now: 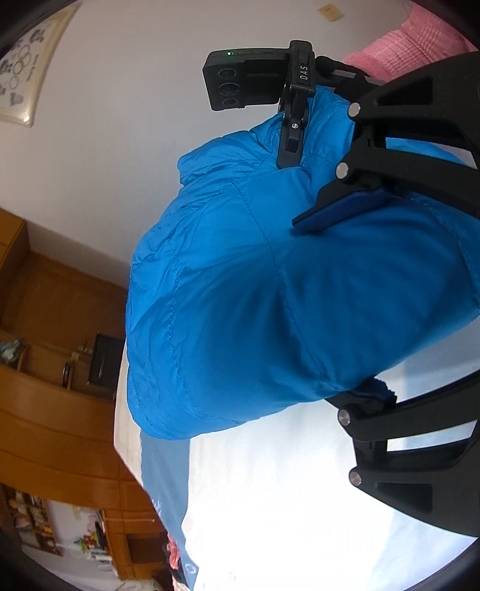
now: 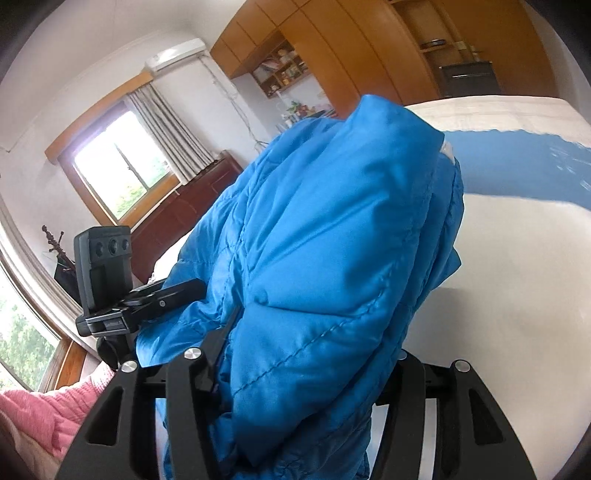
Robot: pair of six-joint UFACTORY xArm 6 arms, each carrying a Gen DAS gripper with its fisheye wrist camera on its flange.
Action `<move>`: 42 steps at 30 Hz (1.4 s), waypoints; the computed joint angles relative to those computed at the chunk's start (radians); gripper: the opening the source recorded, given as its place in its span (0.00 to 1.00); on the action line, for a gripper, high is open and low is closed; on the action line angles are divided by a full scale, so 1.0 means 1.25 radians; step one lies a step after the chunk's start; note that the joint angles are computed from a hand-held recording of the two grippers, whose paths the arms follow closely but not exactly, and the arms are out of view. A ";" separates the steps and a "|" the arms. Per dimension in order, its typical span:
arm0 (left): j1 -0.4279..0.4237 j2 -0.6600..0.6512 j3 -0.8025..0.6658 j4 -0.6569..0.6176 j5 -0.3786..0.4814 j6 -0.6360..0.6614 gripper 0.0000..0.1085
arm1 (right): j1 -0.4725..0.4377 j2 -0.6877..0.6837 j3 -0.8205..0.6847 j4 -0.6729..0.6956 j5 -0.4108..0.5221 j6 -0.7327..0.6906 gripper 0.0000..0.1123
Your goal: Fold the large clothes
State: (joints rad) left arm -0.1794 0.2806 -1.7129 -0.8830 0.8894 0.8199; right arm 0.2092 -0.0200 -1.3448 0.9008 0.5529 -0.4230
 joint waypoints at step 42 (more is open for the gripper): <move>0.024 0.098 -0.080 0.168 -0.003 -0.114 0.83 | -0.023 0.106 -0.014 -0.244 -0.008 0.259 0.67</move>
